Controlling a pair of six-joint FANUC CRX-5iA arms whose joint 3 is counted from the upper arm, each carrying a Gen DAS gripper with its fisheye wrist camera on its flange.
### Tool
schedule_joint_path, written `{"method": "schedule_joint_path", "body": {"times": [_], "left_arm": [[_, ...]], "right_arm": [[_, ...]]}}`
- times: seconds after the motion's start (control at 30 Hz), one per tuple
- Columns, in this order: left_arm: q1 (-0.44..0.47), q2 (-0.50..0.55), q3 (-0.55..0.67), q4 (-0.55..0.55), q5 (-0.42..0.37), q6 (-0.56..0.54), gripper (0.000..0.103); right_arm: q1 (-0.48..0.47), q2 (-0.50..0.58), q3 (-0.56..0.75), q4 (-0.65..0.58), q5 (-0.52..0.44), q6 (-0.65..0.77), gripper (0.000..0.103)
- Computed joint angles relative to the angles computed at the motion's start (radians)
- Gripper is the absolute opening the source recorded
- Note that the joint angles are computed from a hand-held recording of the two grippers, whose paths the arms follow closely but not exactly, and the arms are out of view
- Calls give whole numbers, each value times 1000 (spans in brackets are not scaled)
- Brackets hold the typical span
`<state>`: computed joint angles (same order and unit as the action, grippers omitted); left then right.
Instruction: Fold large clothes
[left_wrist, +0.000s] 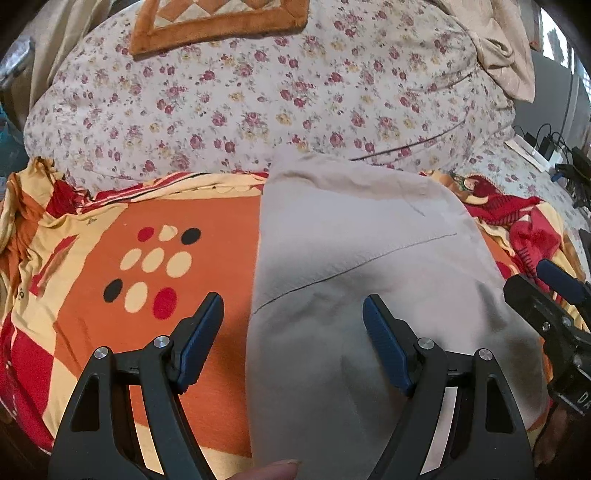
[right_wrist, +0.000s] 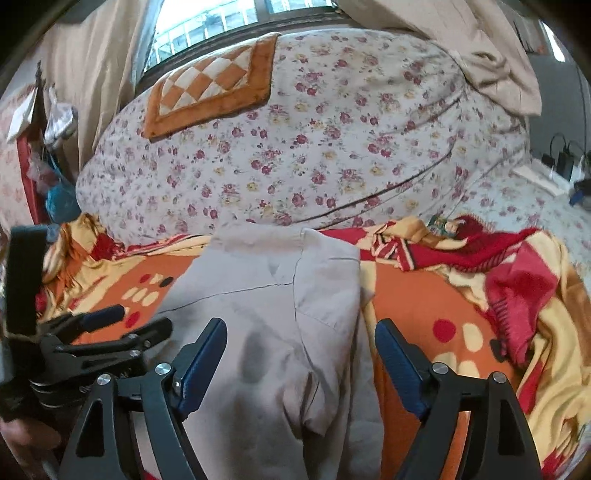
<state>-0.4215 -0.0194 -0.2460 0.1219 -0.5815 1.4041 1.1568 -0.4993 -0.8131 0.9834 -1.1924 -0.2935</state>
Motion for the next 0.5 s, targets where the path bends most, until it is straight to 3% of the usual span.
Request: {"method": "schedule_joint_path", "body": {"times": [0.5], "left_arm": [[-2,-5,-1,-37,11,42,78]], "right_arm": [[-23,13,-6,4,30,-15,83]]}}
